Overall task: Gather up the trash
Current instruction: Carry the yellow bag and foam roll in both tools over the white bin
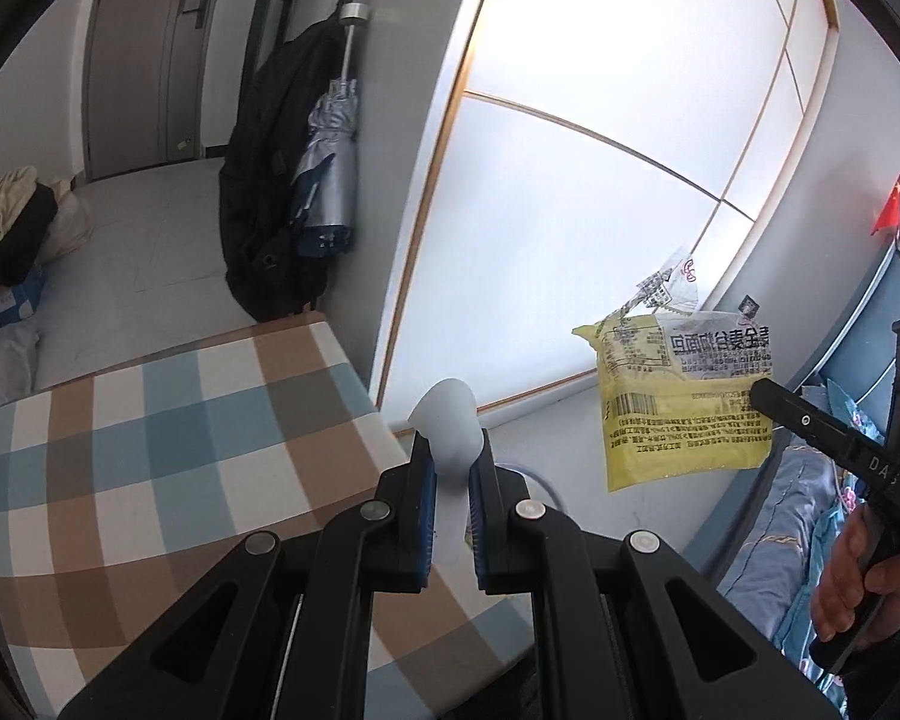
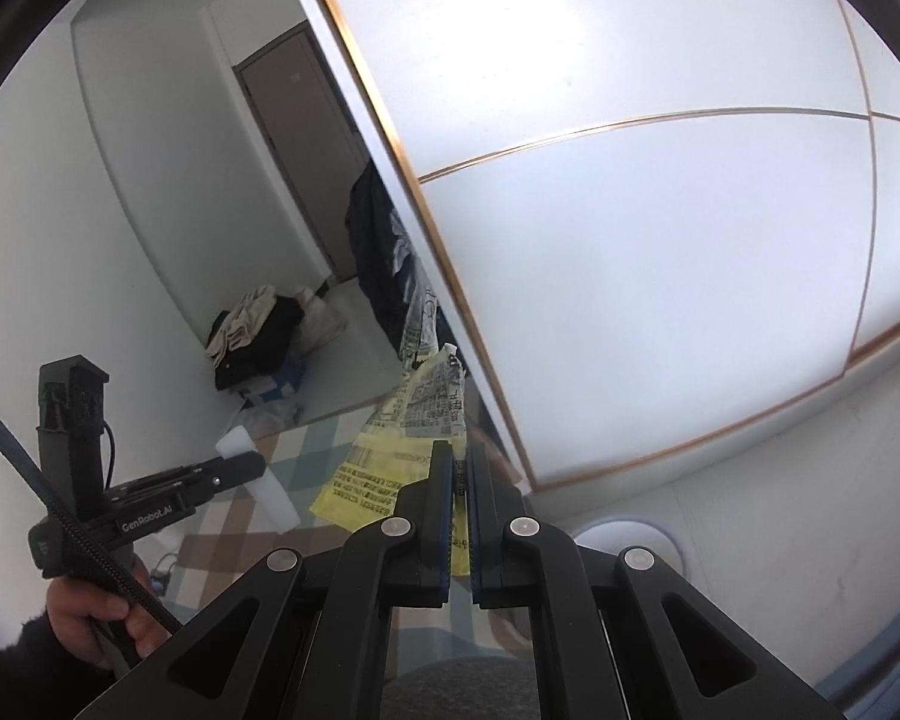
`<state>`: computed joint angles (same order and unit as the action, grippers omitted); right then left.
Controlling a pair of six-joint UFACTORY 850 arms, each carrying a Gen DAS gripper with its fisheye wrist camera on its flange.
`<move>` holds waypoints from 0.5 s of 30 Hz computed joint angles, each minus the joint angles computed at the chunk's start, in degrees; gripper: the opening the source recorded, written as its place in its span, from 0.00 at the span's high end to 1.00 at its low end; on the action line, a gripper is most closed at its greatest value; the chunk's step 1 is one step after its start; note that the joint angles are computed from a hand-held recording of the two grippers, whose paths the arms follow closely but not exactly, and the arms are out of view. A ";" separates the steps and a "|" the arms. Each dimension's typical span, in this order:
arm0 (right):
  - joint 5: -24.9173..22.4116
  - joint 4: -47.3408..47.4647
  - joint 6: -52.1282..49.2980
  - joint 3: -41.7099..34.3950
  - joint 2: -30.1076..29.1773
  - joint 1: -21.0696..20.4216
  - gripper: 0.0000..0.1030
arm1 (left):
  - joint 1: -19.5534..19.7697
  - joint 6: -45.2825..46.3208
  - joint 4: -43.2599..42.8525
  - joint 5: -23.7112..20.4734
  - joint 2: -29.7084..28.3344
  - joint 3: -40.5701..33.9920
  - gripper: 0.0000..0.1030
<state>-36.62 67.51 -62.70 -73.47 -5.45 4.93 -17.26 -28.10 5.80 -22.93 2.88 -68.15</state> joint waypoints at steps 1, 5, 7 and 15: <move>0.27 -0.11 0.20 0.10 0.01 -0.57 0.97 | -0.37 1.24 -1.12 0.13 -0.85 -0.89 0.94; 2.09 -2.03 1.30 0.48 -0.42 -2.41 0.97 | -1.61 5.86 -5.96 0.39 -4.59 -4.55 0.94; 2.75 -3.39 2.50 0.60 -0.91 -3.24 0.97 | -2.02 9.22 -10.03 0.76 -6.58 -6.27 0.94; 4.28 -10.24 10.79 0.33 -4.59 -5.85 0.97 | -3.37 22.03 -23.79 -0.75 -13.95 -12.51 0.94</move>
